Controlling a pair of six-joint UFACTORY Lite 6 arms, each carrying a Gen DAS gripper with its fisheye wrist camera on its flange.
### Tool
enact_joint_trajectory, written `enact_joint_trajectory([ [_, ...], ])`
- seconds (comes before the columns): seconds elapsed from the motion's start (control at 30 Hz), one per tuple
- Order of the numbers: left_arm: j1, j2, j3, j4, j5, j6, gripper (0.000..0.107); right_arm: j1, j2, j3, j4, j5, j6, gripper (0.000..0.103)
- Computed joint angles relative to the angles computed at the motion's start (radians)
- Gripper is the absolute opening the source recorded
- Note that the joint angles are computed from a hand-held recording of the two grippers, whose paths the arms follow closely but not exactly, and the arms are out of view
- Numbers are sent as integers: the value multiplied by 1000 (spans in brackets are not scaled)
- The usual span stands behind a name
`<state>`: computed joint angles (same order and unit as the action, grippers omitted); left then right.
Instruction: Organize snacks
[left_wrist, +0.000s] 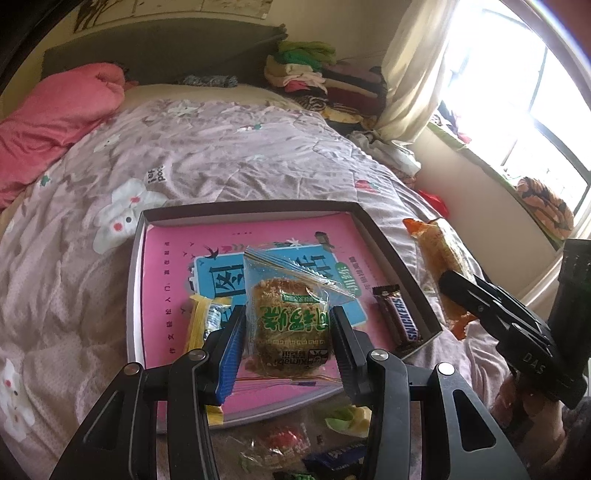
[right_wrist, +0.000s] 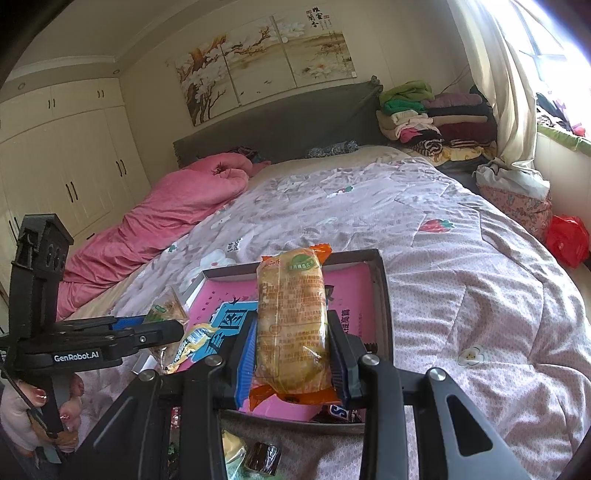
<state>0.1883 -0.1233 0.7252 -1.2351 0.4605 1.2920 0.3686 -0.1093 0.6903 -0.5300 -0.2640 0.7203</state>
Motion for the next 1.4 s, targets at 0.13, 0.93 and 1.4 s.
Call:
enact_joint_trajectory([
  [0.13,0,34,12,-22,-21,15,46,-5,30,20,-17,-6,14,35],
  [0.93,-65,178,64,-93,-102,64,46,-1,188,119,-110,-15,85,35],
  [1.4,-80,214,78,-101,-109,73,46,21,269,175,-171,6,140,35],
])
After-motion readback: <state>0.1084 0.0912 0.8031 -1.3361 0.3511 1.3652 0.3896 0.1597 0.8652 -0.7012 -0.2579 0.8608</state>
